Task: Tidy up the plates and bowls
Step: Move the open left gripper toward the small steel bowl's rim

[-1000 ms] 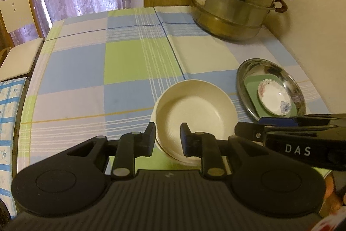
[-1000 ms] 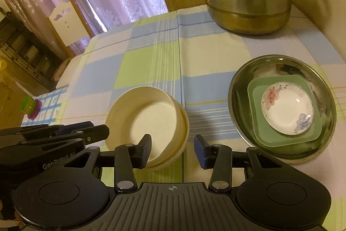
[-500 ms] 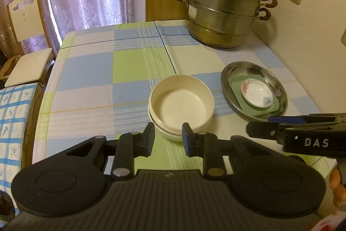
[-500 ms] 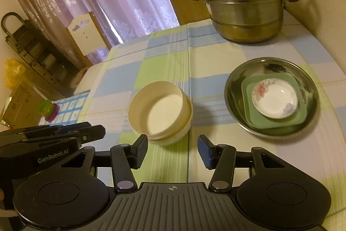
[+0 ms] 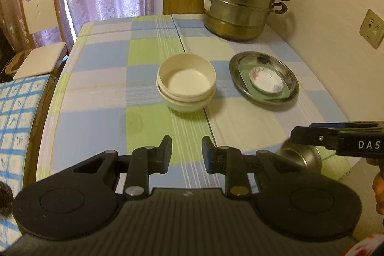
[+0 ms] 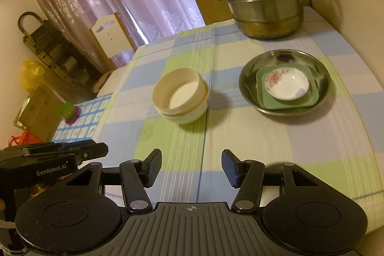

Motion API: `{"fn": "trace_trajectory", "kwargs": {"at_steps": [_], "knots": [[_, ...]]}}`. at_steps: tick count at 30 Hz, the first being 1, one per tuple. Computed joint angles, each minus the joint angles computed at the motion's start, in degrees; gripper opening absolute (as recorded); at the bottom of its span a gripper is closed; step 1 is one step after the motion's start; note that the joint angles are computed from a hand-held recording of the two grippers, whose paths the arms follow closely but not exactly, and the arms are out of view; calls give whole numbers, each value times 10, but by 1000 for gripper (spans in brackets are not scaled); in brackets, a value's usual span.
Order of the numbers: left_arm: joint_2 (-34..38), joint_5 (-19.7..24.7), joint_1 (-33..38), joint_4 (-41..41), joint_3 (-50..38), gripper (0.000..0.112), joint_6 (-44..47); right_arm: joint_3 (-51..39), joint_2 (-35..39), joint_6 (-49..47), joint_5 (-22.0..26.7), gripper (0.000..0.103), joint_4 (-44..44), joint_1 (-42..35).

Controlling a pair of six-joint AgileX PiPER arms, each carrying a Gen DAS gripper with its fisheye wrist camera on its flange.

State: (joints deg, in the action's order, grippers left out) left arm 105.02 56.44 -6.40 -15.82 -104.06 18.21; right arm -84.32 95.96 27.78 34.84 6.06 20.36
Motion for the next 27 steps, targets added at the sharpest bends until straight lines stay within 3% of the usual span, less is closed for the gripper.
{"fn": "trace_trajectory", "kwargs": {"at_steps": [14,27], "knots": [[-127,-48,-66,58,192,25,-108,167,-119,-119,-9,56,72,-23],[-169,-79,-164,137,271,25,-257,269,-185,-264,15,56,160,-98]]}}
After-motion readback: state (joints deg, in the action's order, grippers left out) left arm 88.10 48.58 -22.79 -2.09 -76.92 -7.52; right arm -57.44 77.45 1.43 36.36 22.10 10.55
